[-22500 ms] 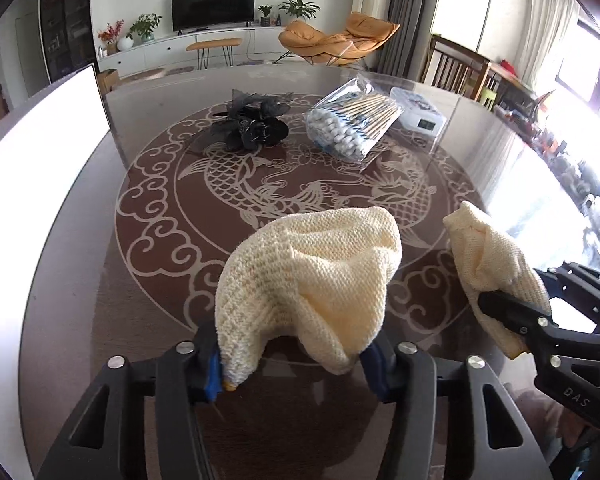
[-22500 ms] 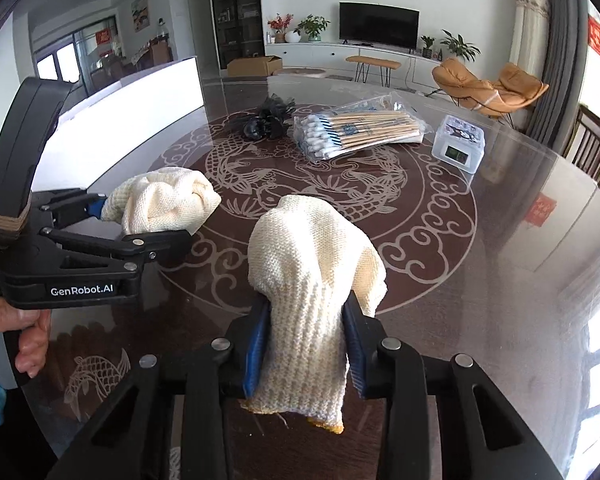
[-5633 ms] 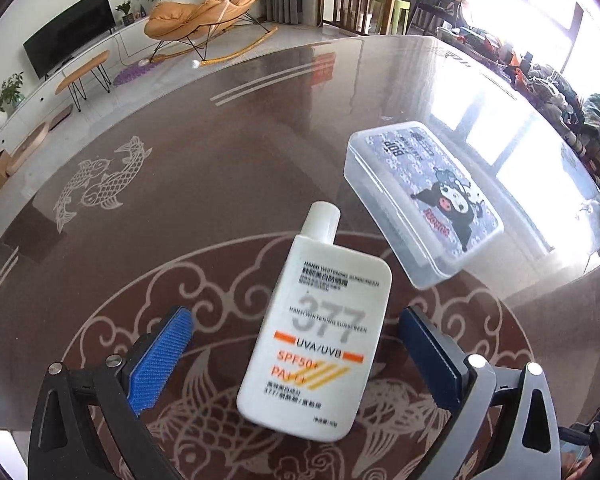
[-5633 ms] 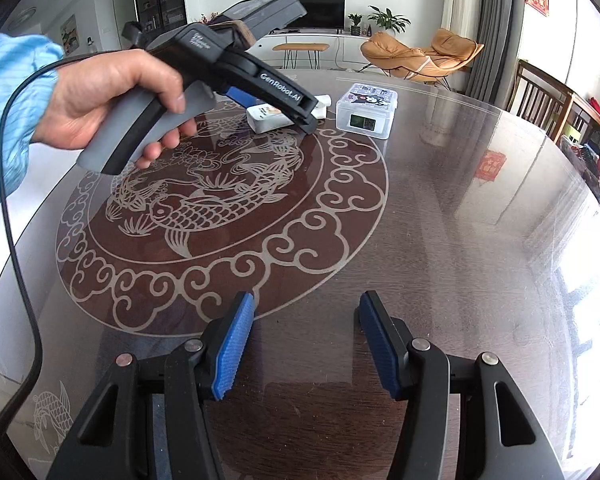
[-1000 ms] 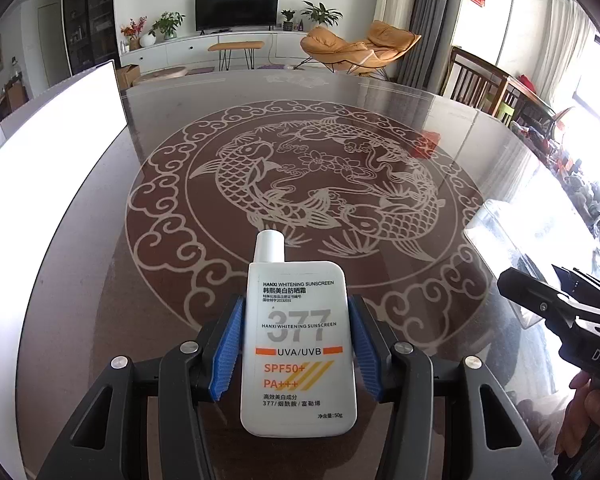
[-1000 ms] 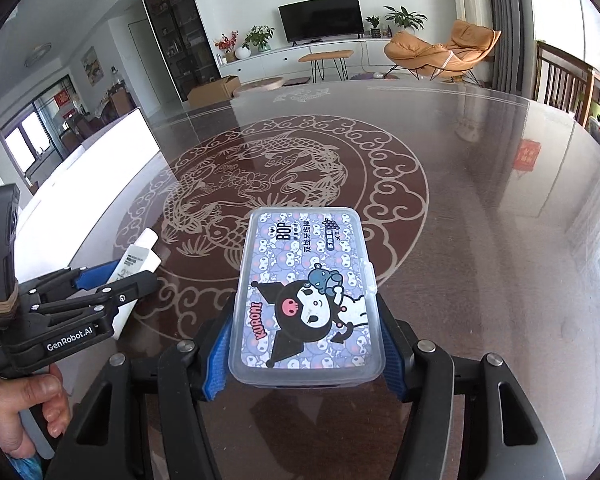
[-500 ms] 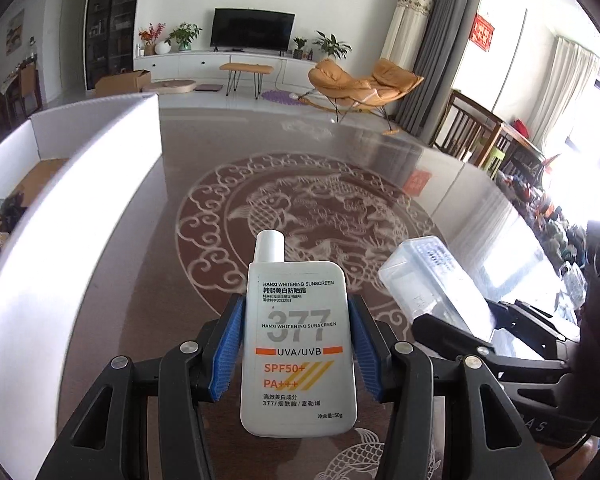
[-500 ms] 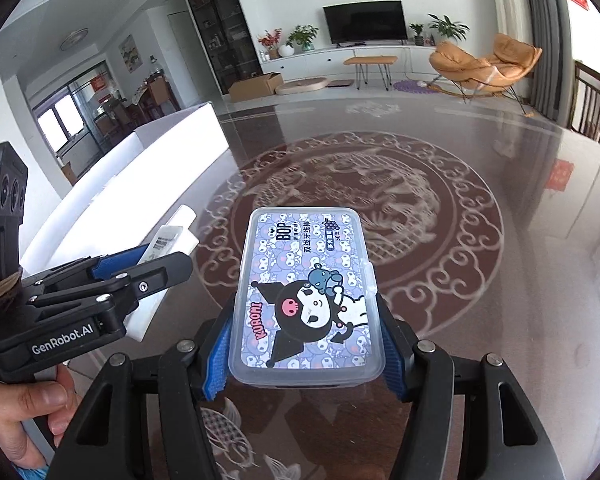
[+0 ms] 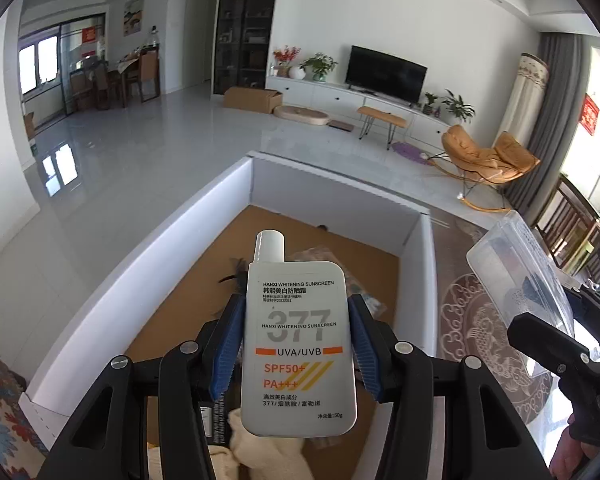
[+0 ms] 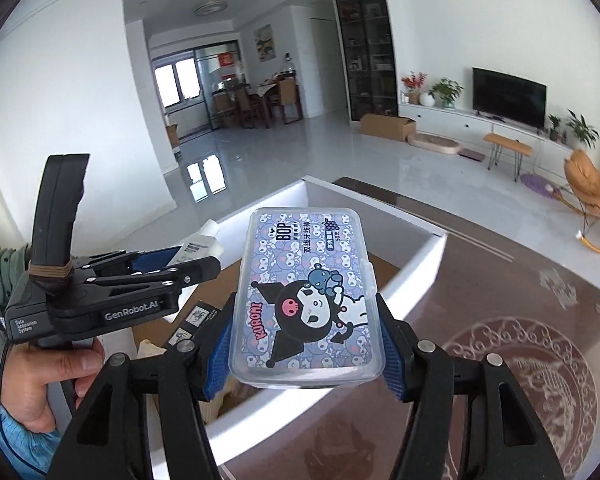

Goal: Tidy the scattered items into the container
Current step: 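Carry the sunscreen and plastic box over the container with both tools, then open both tools to drop the sunscreen and plastic box in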

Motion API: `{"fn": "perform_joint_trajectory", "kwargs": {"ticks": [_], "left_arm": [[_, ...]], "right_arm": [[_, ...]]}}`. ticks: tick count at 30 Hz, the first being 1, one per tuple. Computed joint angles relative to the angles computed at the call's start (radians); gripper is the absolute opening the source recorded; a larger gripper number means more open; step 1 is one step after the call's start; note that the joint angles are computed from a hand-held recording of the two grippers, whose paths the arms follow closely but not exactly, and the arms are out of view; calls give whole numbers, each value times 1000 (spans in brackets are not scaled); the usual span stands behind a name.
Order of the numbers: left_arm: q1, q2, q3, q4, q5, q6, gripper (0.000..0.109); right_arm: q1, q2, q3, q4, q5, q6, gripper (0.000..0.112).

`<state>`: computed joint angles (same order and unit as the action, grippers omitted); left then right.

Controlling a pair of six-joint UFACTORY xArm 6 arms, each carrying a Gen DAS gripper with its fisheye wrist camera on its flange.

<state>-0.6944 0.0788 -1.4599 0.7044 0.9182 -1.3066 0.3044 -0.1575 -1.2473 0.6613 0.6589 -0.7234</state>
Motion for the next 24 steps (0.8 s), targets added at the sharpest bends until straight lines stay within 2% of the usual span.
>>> {"fn": "perform_joint_trajectory", "kwargs": {"ticks": [4,7,11,12,13,15,16,22,24], "left_arm": [[56,-28,91,-56,-28,-1,51],[74,-32,132,-81,-42,-4,51],[87,-6,123,-150,2,8,54],[87,-4,123,-158,7,10,58],[82,-9,128,-152,14,5,68],[67,-13,123,-124,35,-18,82],[59,-17,119,-110,47,-35,85],[24,-62,133,-61,79,-129,89],[8,-60,115,-40,112,-141,89]], "right_arm": [[100,117,-69,-137,-34,74,61],[133,207,-128,-205,-13,113,62],[135,329,-263,-268,142,192,63],[132,341,-272,-272,149,198,63],[130,340,-264,-261,138,193,63],[118,328,-241,-234,117,174,63],[113,329,-242,-231,120,173,63],[116,339,-278,-272,166,183,63],[119,316,-259,-256,143,175,63]]}}
